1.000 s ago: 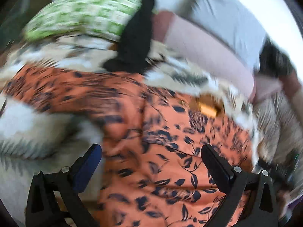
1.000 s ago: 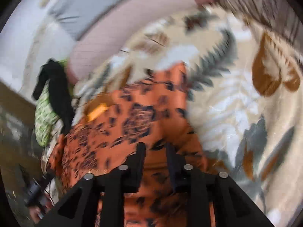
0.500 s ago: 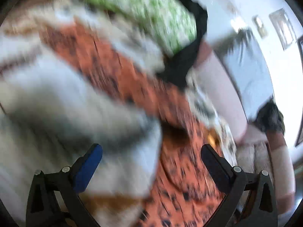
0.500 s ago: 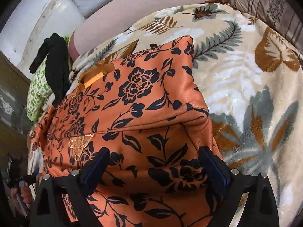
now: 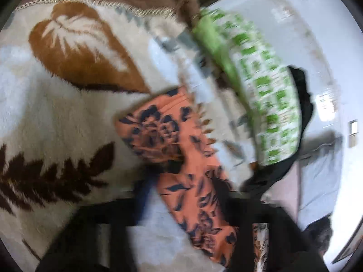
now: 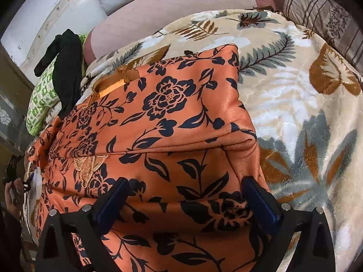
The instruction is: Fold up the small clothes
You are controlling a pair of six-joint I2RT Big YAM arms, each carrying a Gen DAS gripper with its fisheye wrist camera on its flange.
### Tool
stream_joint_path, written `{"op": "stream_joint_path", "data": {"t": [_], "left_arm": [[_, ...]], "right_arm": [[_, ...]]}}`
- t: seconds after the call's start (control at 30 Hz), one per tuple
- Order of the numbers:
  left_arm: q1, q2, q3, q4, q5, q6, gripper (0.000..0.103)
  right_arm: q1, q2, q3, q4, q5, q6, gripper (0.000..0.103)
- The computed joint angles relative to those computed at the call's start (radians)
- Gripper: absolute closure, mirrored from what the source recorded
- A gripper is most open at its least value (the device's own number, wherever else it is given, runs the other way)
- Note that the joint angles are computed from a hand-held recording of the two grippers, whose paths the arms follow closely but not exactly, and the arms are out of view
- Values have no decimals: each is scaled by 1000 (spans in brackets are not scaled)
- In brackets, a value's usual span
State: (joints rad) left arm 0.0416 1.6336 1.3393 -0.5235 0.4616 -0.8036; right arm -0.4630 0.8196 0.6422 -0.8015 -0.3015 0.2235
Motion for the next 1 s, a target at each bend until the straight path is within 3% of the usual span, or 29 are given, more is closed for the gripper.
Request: {"op": "stream_joint_path", "data": {"t": [0.1, 0.13, 0.17, 0.23, 0.3, 0.47, 0.6, 0.63, 0.7, 0.73, 0.77, 0.83, 1.0], "left_arm": [[8, 26, 17, -2, 12, -33, 78], [6, 31, 34, -29, -3, -20, 92], [9, 24, 38, -49, -19, 8, 99], [-14, -12, 48, -74, -95, 79, 99], [-71, -80, 50, -71, -207, 210, 100], [-327, -246, 59, 0, -337, 480, 100], [-597, -278, 106, -13, -369, 603, 99], [-656, -263, 125, -39, -364, 626, 97], [-760, -226, 140, -92, -334, 694, 72], [-798, -206, 145, -135, -337, 740, 40], [-827, -197, 134, -167, -350, 777, 35], [-834, -223, 64, -167, -357, 796, 35], [-707, -290, -38, -179, -409, 731, 34]], "right_arm": [[8, 0, 0, 2, 13, 1, 0], [4, -3, -1, -1, 8, -1, 0], [1, -4, -3, 4, 1, 0, 0], [-8, -4, -4, 9, -17, -4, 0], [-16, -2, -6, 15, -32, -7, 0], [-27, -16, -20, 36, -48, 7, 0], [-58, -24, -26, 38, -96, 7, 0], [-71, -24, -26, 36, -115, 6, 0], [-102, -19, -23, 30, -161, 9, 0], [-114, -17, -21, 26, -180, 10, 1], [-127, -17, -18, 18, -198, 13, 1], [-158, -17, -6, -13, -239, 12, 2], [-247, -50, 23, -37, -378, 45, 1]]}}
